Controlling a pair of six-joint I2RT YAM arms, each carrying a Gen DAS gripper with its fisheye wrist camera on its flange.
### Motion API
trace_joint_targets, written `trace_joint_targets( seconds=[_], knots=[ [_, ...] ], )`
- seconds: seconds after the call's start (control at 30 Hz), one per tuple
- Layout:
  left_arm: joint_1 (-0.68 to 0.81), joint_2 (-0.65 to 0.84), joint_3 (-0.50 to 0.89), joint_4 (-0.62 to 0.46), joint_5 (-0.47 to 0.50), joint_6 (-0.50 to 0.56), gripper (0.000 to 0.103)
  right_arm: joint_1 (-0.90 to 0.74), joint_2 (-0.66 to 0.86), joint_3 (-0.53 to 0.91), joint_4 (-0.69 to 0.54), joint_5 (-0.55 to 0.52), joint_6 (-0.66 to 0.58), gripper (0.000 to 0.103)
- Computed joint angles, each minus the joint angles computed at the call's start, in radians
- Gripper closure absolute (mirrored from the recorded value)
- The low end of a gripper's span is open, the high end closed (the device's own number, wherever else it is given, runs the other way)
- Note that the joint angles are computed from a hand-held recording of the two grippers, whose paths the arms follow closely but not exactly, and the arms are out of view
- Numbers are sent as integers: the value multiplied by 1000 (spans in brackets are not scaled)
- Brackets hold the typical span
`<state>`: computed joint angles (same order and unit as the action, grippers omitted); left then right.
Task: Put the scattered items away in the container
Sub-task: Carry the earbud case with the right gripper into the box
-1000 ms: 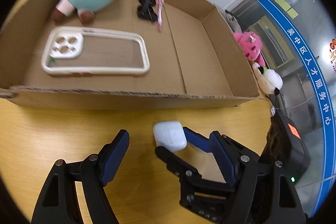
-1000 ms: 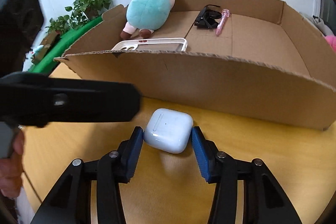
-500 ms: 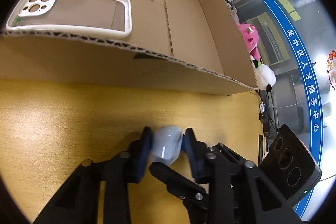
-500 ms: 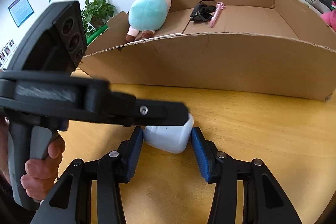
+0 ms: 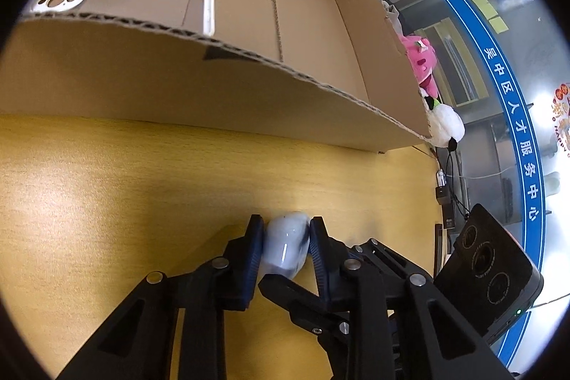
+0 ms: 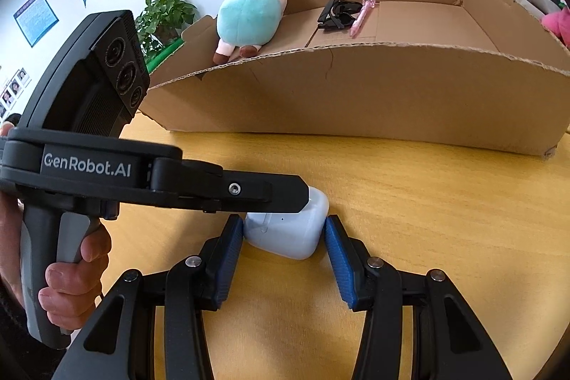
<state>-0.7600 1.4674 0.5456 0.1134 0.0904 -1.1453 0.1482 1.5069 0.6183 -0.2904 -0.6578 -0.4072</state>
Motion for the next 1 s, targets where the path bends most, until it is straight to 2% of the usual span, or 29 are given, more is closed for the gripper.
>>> trace_joint_targets(
  seconds=[0.1,0.27,0.5,0.7,0.9,1.0],
  knots=[
    [-23,-37,39,-66,-30,19,80,-14,-47,-9,-4,-4,2,53],
    [-41,-139,120,-216,-98,78,80,-35,-158,34,-80,-35,0,54],
    [-6,-207,318,-415,-144,220,81,-37,-227,207,-200,-64,-8,54],
    [100,-163,579,-571,-126,392,81,16,-132,514,-300,-29,-12,54],
    [246,-52,837,-725,-61,529,81,87,93,913,-464,28,-22,54],
    [324,5,902,-760,-8,567,81,127,237,1116,-557,61,-18,54]
  ],
)
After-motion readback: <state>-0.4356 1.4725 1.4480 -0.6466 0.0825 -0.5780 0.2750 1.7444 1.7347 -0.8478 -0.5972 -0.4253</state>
